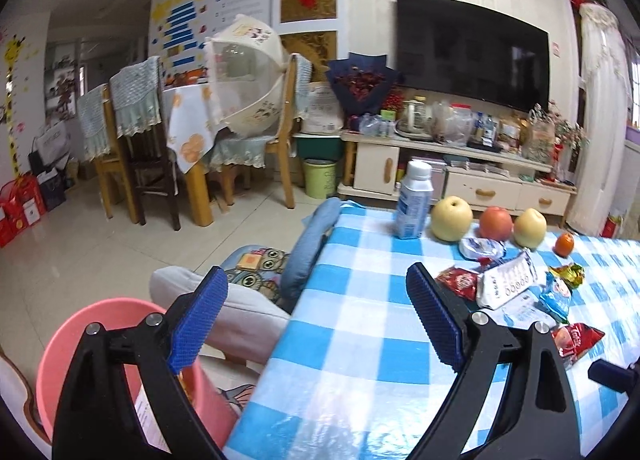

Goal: Collect trash
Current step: 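Return both tools over the table toward the remaining wrappers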

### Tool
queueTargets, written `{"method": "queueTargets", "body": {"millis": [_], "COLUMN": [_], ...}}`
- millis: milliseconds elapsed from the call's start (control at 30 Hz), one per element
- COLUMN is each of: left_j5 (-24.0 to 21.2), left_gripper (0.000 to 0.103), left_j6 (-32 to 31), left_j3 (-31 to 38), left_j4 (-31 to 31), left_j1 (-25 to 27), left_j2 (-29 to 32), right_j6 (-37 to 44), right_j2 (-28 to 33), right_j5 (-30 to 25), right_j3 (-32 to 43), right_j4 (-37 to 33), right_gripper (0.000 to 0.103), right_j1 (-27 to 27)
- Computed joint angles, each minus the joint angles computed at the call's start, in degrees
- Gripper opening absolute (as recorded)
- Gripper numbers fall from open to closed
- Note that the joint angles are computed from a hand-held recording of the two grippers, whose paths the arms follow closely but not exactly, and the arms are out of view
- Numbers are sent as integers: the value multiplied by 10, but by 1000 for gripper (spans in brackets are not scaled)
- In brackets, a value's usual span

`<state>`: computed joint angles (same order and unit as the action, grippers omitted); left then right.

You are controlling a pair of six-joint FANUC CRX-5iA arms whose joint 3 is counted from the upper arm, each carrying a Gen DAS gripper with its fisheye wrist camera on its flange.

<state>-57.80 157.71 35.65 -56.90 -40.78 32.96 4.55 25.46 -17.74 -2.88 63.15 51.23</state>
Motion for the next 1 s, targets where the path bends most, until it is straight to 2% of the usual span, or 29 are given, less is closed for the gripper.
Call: {"method": "queueTargets", "body": {"millis": [267,433,600,700,800,900,1000], "left_j5": [11,20,32,30,46,51,56], "left_gripper": [91,91,91,91,91,91,91], "left_j6": [-61,-120,-181,-226,-277,-321,-359], "left_j3": [50,86,124,161,188,220,256], "left_j4": [29,71,125,152,192,238,296], "left_j1": [-4,0,7,7,11,17,29], "left_j2": [40,69,100,128,152,180,213], "right_j6": [-71,-131,-175,-186,-194,-178,-120], "right_j2": [-23,-41,-58,-66,-75,-80,-79], "right_j5": [19,25,27,17,10,2,-14], "right_j3": [-43,-72,-94,-103,-114,-119,-110], "right_j4": [62,124,156,154,142,104,23], "right_gripper": [92,92,92,92,92,92,92], "right_j1": [-27,-50,-77,-89,-103,-114,-116]}}
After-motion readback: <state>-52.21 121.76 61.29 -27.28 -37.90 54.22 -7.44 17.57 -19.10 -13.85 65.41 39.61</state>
